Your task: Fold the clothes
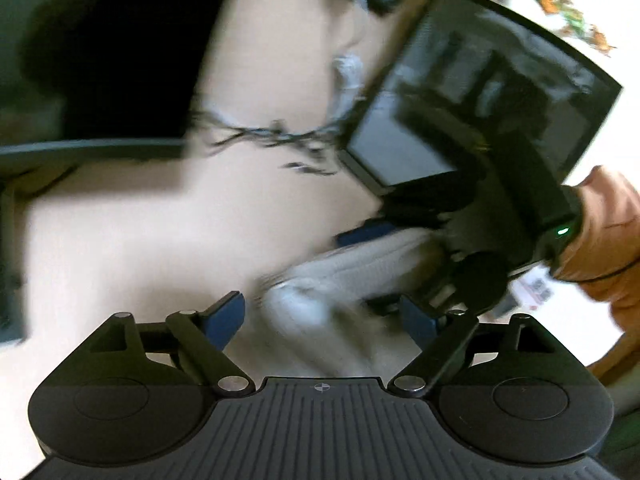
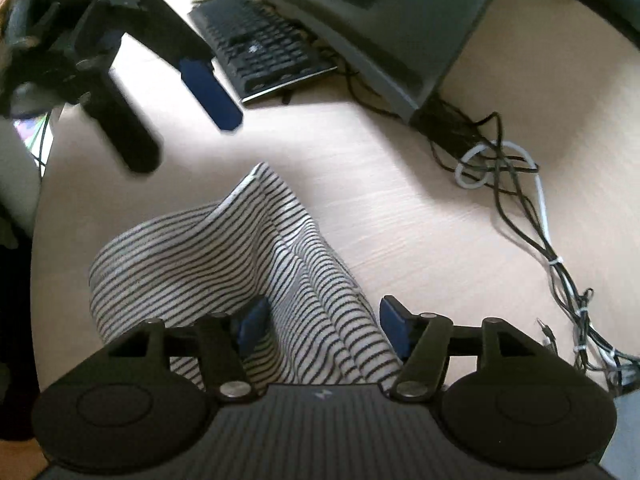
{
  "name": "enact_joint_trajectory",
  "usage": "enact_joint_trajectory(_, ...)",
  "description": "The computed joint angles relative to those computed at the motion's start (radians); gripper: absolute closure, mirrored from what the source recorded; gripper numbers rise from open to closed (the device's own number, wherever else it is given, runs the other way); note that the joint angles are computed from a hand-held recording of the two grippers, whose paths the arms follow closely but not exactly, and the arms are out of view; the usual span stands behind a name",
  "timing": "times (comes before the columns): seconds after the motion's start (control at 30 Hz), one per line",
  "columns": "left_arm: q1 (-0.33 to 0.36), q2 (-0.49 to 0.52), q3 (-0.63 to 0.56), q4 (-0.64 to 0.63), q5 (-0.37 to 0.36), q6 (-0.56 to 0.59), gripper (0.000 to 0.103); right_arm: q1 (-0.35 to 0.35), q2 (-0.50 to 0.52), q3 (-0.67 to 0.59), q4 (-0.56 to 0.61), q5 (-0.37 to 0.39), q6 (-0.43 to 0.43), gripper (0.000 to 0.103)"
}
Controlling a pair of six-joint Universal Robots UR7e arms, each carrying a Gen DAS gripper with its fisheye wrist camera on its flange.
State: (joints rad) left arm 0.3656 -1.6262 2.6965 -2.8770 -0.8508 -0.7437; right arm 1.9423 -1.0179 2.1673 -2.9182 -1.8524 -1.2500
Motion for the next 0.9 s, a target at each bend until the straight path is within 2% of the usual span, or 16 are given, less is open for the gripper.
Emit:
enact_joint_trajectory(0.07,0.041,0.104,-0.027,-0.121,-0.077,0.109,0.013,0.002,-0.023,0.022,-0.048,0.011,0.002,0.04)
enact_joint_trajectory(0.13,0.078,0.183,-0.058,-0.18,-0.144,0.193,0.014,0.004,-0.048,0.044,-0.106,0.021,0.001,0.04)
enact_joint_trajectory(0.2,0.107,0.245,-0.094,-0.18,-0.174,0.236,0.015,0.002,-0.075,0.065,-0.183,0.027,0.024,0.034)
enact_joint_trajectory(0.3,0.14,0.276,-0.128,-0.139,-0.18,0.241,0.017,-0.006,-0.111,0.108,-0.324,0.039,0.075,0.032)
enact_joint_trajectory(0.33,0.148,0.282,-0.134,-0.131,-0.181,0.241,0.018,-0.012,-0.12,0.125,-0.366,0.05,0.097,0.034)
enact_joint_trajectory(0.4,0.151,0.278,-0.139,-0.109,-0.182,0.24,0.019,-0.024,-0.127,0.16,-0.46,0.069,0.141,0.061)
enact_joint_trajectory(0.43,0.153,0.277,-0.138,-0.104,-0.182,0.243,0.019,-0.029,-0.123,0.173,-0.498,0.073,0.162,0.064)
enact_joint_trajectory(0.57,0.153,0.275,-0.147,-0.067,-0.172,0.232,0.021,-0.047,-0.077,0.196,-0.578,0.055,0.253,0.065)
enact_joint_trajectory(0.77,0.136,0.249,-0.141,-0.021,-0.136,0.202,0.024,-0.086,0.074,0.168,-0.671,-0.075,0.274,0.065)
enact_joint_trajectory(0.9,0.126,0.218,-0.138,0.12,-0.032,0.077,0.02,-0.105,0.126,0.17,-0.756,-0.079,0.294,0.065)
